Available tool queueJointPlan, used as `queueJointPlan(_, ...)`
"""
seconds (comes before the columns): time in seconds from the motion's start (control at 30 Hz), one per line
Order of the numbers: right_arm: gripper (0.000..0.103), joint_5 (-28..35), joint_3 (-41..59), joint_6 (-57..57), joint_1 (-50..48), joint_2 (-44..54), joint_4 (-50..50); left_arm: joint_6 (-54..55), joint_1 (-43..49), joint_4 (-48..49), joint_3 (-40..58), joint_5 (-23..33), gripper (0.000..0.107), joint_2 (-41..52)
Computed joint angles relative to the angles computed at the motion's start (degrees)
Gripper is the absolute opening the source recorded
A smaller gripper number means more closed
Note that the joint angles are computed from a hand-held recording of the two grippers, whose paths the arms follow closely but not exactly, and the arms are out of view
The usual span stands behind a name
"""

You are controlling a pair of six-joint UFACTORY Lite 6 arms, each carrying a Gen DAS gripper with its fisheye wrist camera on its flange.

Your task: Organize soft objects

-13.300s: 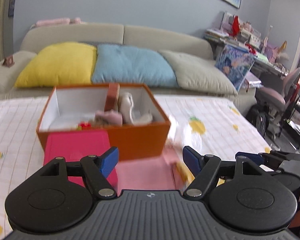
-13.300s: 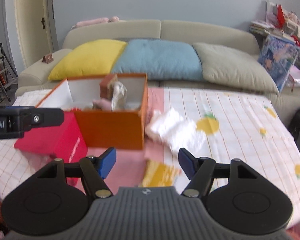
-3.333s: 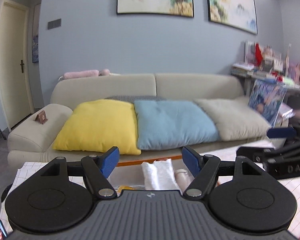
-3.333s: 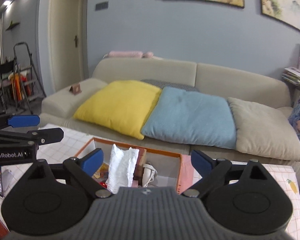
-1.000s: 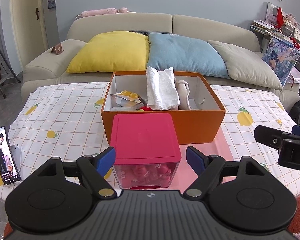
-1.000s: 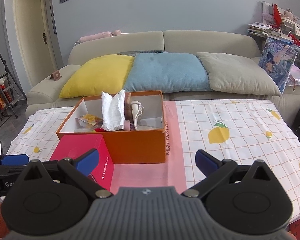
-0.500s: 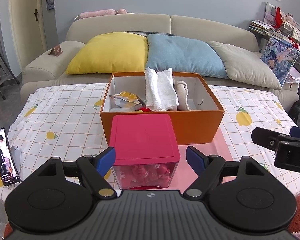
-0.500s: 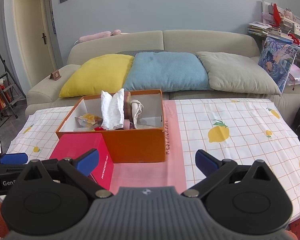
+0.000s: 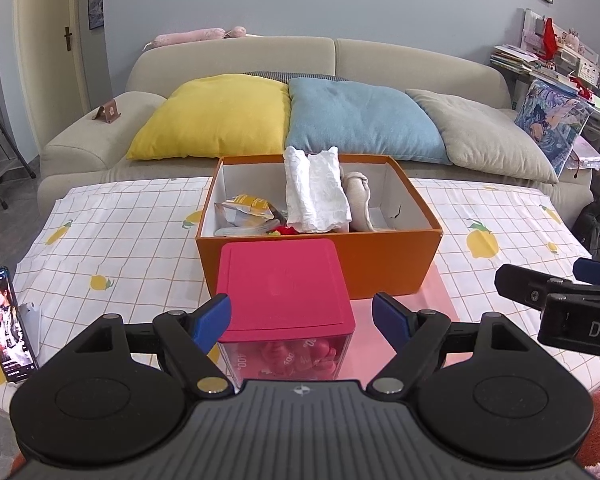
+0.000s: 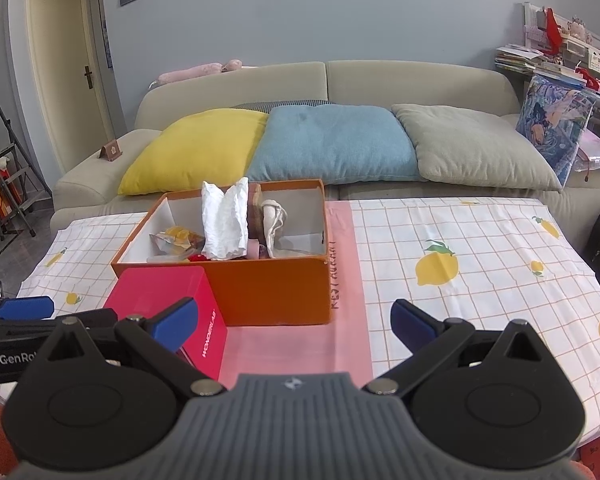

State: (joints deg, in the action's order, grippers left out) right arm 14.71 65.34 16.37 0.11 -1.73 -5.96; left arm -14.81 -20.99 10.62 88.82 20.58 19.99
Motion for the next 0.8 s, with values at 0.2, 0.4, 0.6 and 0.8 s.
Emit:
queueJointPlan(0.2, 0.100, 0.2, 0.1, -1.7, -0.4, 0.4, 1.5, 2.4, 0.0, -2.2, 0.0, -0.8, 0.094, -0.1)
queueJointPlan(0.4, 0.100, 0.1, 0.0, -1.5, -0.3, 0.3, 1.3, 2.5, -0.1, -2.2, 0.0, -0.9, 0.094, 0.1)
queueJointPlan(0.6, 0.100, 0.2, 0.0, -2.2, -0.6, 0.3, 1.9, 2.6, 0.0, -2.2, 0.0, -1.0, 0.094, 0.2)
queueJointPlan(0.8, 0.100, -0.2, -0.2, -1.8, -0.7, 0.2, 0.8, 3.0, 0.0, -2.3, 0.4, -0.9, 0.094, 0.4)
